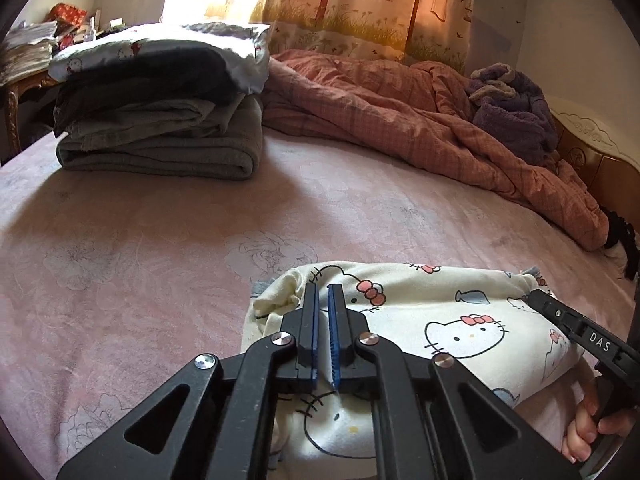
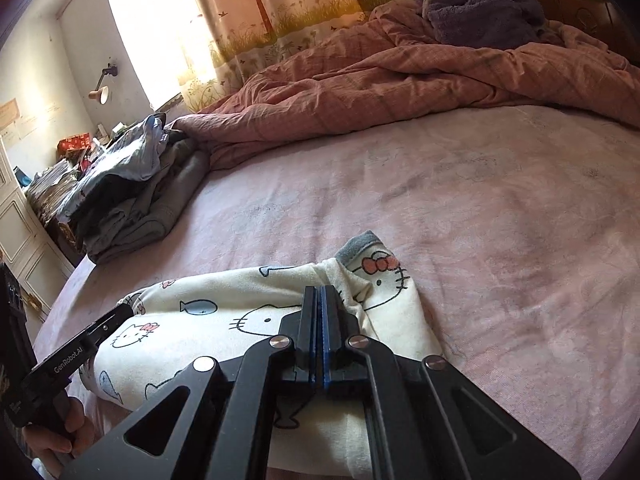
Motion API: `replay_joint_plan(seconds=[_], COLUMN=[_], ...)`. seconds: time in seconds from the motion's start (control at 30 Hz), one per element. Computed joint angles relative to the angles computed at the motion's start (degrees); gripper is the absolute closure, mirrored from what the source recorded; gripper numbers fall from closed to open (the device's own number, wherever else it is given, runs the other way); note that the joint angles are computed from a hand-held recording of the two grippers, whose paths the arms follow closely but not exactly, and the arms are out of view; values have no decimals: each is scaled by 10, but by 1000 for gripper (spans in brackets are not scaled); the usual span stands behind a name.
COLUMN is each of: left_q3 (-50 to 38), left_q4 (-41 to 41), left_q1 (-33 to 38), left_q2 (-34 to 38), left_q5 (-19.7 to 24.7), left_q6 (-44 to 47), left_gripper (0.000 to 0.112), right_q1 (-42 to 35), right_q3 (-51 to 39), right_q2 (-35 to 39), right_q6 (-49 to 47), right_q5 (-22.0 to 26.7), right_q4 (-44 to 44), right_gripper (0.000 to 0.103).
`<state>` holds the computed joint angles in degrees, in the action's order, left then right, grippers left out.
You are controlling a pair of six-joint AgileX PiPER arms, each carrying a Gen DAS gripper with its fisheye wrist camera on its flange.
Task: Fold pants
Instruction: 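Open both grippers wide and move them to either end of the bundle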
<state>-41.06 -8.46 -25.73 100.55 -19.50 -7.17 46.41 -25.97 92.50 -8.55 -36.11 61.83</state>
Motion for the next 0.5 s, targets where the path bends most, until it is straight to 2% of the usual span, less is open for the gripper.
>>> replay_joint_plan(seconds=[0.07,0.13,0.2,0.27,0.33,0.4,0.47,0.5], left_q3=[41,76,100,114,115,103,113,115], left_q4=[-42,-71,-55,17,35,-39,-124,-163], left_q1=[-14,-36,-54,-59,-78,-111,-146,-163], left_q2=[-30,-57,-73,-77,-65,-35,-16,-15], left_q5=[-59,-116,-149,-160,-150,-128,-161,-170], left_q6=[45,89,105,65,60,128,190,226], left_gripper=[86,85,84,84,84,83,83,83], right_q1=[49,109,147,175,197,199,197,209], right_q3=[-4,1,2,1,-7,-12,-13,-12], right_q2=[-10,-16,-22,-17,-2,19,53,65], right_q6=[-90,-122,-134,-136,-144,-139,-109,-99], right_q5=[-38,-101,-125,-139,-148,-130,-121,-139], right_q4=[63,91,99,93,103,101,88,90], right_gripper=[99,99,99,99,99,99,99,99])
